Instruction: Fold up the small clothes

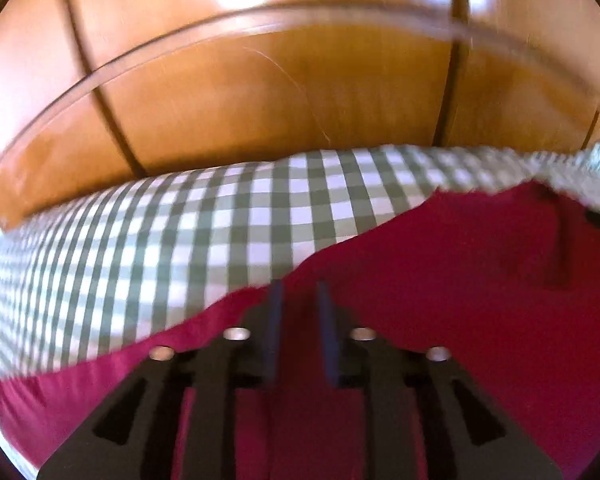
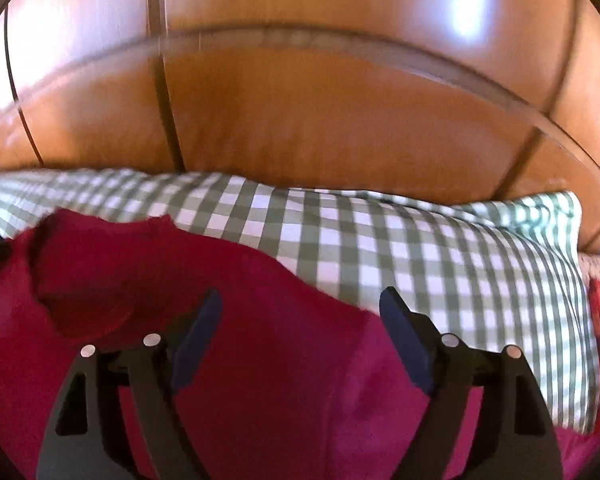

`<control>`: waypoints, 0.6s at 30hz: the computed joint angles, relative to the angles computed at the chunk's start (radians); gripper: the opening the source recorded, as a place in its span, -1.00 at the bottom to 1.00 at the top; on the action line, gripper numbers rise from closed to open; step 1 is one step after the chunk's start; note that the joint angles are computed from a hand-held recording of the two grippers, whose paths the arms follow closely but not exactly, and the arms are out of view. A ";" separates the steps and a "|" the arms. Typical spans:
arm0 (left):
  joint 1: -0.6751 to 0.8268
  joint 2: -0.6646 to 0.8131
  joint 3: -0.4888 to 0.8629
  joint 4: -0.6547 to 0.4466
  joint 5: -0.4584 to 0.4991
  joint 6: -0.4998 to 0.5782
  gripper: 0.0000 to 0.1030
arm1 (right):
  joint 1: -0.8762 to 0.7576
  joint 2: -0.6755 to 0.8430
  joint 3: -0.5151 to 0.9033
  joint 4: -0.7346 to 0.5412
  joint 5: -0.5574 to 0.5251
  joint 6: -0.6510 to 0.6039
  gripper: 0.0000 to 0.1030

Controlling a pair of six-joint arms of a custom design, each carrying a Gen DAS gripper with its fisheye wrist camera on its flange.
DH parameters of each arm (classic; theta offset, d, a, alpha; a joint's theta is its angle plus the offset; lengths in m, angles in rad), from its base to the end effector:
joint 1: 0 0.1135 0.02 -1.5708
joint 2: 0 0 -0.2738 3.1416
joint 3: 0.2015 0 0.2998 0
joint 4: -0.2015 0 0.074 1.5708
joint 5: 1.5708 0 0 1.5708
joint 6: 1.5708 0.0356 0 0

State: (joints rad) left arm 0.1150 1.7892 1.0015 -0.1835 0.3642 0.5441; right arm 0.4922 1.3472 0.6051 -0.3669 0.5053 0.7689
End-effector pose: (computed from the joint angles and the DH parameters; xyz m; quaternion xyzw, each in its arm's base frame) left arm 0.3885 0.0321 0.1264 0.2523 0.9067 -0.0697 0.3308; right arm 0.2401 0.1092 0.1321 0.1867 0.9257 -0.0659 0.3224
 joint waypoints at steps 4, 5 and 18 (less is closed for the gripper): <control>0.164 -0.100 -0.048 -0.120 0.170 0.043 -0.17 | 0.163 -0.234 -0.093 -0.159 0.058 0.206 0.63; 0.228 -0.108 -0.041 -0.197 0.223 0.092 -0.17 | 0.248 -0.288 -0.116 -0.217 0.080 0.308 0.64; 0.873 -0.033 -0.069 -0.959 0.189 1.056 -0.19 | 1.089 0.126 0.098 -0.575 0.113 1.289 0.70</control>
